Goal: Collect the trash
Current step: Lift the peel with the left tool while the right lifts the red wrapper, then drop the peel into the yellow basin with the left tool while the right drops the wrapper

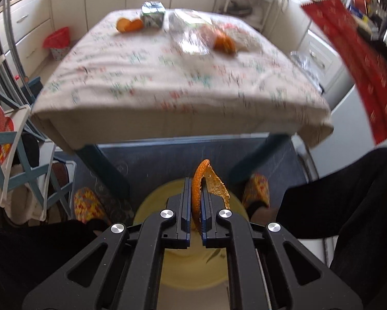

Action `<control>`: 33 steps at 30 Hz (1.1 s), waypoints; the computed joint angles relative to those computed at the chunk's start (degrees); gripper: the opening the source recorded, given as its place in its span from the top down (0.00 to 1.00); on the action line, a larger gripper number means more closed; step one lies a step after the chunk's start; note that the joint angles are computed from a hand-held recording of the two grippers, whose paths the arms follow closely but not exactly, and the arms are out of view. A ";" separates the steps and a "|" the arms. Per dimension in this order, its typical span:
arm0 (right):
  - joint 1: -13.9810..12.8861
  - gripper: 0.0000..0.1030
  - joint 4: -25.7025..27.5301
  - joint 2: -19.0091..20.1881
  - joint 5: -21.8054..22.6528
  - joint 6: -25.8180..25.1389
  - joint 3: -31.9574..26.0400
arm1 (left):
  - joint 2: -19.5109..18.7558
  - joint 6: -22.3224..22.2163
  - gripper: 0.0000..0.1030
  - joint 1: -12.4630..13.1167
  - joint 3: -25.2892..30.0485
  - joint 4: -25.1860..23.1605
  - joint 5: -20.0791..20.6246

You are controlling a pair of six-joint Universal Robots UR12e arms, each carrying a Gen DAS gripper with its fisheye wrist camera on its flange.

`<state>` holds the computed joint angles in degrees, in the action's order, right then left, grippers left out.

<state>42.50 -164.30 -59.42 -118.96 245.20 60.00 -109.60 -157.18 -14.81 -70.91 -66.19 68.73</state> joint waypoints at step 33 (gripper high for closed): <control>0.55 0.98 1.50 0.35 3.42 3.49 0.37 | 0.05 -4.41 0.60 0.86 0.58 1.29 1.35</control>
